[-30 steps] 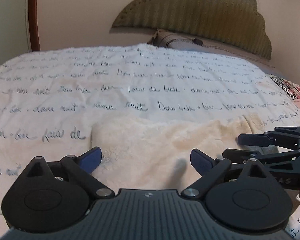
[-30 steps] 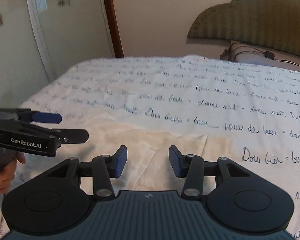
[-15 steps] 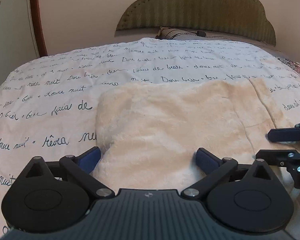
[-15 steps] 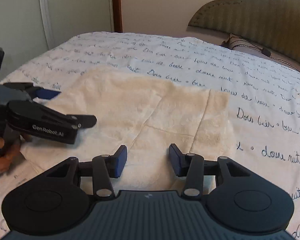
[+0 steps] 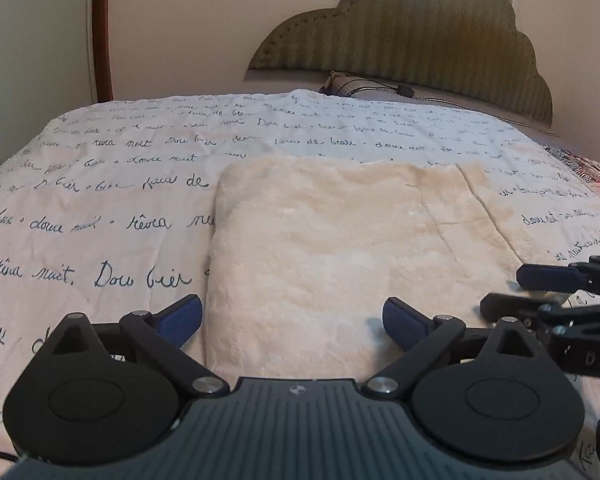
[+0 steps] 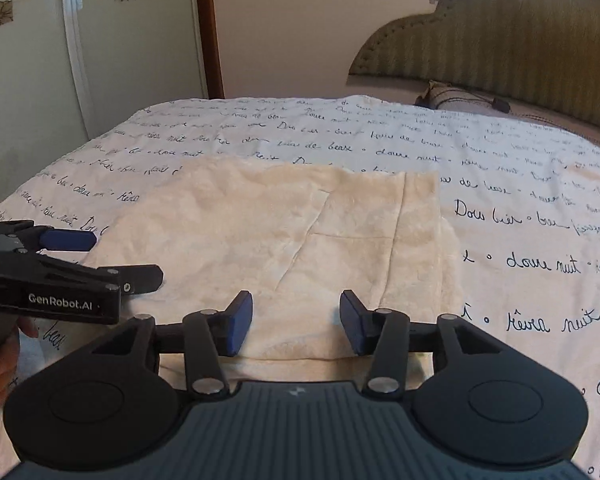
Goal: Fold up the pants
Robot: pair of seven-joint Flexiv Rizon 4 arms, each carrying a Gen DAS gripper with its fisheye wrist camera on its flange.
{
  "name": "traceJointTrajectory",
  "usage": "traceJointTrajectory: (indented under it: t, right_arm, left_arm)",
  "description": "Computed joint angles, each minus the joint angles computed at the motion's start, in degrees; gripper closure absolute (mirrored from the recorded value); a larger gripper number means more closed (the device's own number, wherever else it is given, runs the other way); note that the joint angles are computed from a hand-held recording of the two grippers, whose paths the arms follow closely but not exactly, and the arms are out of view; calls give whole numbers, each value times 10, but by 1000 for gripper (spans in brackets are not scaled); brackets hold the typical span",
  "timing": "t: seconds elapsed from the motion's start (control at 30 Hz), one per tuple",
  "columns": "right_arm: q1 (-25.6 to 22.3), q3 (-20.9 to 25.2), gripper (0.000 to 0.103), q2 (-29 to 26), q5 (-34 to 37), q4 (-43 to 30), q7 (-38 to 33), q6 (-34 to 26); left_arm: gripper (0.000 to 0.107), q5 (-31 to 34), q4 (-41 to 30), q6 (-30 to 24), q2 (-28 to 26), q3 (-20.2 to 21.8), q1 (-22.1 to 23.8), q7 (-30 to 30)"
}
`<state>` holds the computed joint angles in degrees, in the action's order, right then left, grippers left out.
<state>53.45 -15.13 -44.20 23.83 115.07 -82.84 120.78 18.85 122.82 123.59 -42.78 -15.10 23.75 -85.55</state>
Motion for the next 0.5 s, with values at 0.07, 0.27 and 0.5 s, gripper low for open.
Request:
traceJointTrajectory:
  t: [0.07, 0.27, 0.5]
  right_arm:
    - [0, 7, 47, -9, 5, 1, 5, 5]
    - [54, -33, 37, -23, 58, -5, 19, -8]
    - [106, -83, 32, -41, 77, -5, 42, -18]
  left_arm:
    - [4, -41, 6, 28, -3, 54, -60, 15]
    - [4, -67, 17, 66, -8, 80, -89, 16]
    - [4, -53, 27, 64, 0, 72, -73, 7]
